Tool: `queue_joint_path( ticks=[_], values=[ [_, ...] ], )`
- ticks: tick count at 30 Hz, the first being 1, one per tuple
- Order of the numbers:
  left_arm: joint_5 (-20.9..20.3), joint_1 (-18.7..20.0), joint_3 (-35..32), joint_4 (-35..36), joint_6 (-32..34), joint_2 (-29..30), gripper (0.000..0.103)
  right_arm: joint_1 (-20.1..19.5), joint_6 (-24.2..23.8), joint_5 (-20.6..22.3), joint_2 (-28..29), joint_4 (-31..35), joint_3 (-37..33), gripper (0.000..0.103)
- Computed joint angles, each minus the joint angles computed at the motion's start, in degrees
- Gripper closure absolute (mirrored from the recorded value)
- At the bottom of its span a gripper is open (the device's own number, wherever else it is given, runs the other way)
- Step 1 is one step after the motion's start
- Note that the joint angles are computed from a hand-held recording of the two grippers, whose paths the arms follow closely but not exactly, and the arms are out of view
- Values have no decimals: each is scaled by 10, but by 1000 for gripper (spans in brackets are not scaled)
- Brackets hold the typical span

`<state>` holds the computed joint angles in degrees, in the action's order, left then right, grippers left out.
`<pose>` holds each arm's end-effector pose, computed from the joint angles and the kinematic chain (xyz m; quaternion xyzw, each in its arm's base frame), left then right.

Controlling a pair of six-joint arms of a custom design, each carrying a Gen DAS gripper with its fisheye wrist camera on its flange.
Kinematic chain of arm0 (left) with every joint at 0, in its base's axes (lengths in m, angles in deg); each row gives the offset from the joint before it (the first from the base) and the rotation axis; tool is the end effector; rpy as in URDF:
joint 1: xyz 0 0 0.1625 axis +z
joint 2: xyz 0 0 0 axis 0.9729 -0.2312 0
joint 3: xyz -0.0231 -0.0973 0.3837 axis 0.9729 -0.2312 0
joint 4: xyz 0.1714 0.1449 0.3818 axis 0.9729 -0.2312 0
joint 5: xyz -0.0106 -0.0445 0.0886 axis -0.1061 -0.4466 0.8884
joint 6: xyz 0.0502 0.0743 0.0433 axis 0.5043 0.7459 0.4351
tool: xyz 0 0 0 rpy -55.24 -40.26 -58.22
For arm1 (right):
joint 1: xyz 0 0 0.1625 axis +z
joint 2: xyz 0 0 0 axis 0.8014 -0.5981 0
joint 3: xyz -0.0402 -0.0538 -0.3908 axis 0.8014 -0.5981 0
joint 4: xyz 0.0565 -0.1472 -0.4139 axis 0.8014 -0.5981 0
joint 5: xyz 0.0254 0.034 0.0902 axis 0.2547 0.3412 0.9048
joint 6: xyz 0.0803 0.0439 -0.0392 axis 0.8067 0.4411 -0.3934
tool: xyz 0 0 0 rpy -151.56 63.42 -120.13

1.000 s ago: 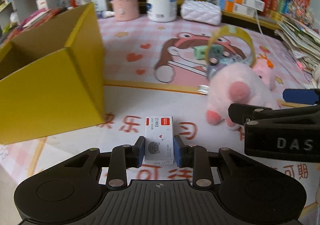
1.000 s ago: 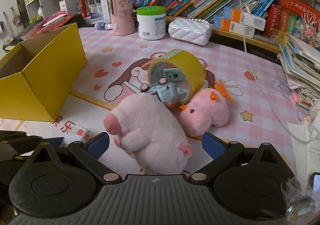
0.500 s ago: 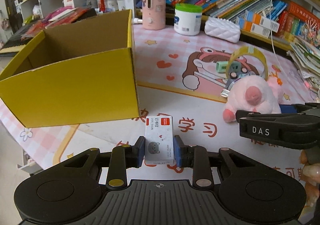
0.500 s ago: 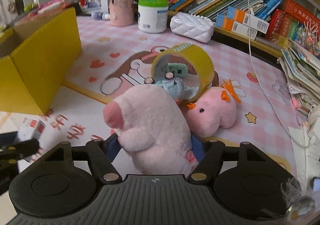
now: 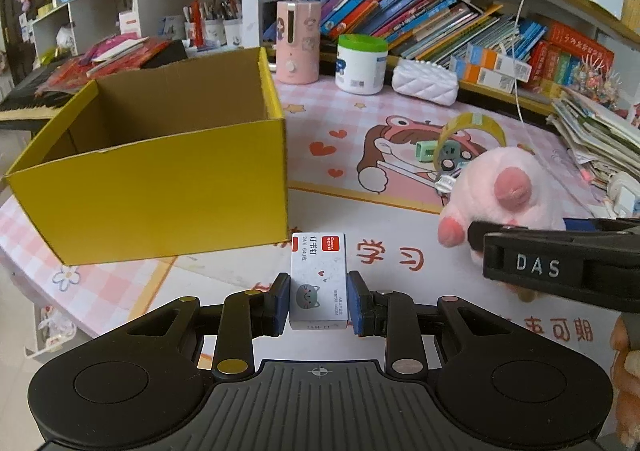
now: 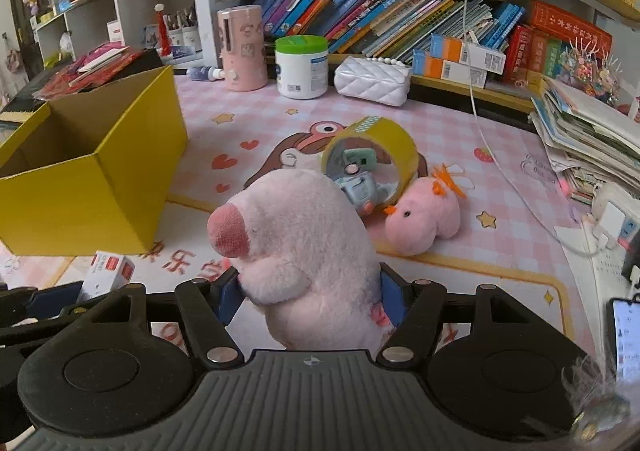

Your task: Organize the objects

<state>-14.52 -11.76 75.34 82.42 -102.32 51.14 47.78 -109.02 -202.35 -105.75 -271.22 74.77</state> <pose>-0.1442 -0.7491 0.1188 0.2945 0.8726 -0.2847 0.2658 0.2068 -0.7302 0.0676 0.0565 -0.8293 0.4092 0.3763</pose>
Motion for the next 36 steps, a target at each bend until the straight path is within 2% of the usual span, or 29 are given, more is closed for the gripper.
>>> queue_joint_path(
  ticks=[16,28,36],
  values=[
    [25,41,134,-33,29,-135,75,71,49,-50,61,20,-25,38],
    [43,70,186,-46,59,-202,75,109,118,-63,96,71,-42,37],
    [53,86,205,-51,75,-231,75,126,138,-67,120,87,-62,37]
  ],
)
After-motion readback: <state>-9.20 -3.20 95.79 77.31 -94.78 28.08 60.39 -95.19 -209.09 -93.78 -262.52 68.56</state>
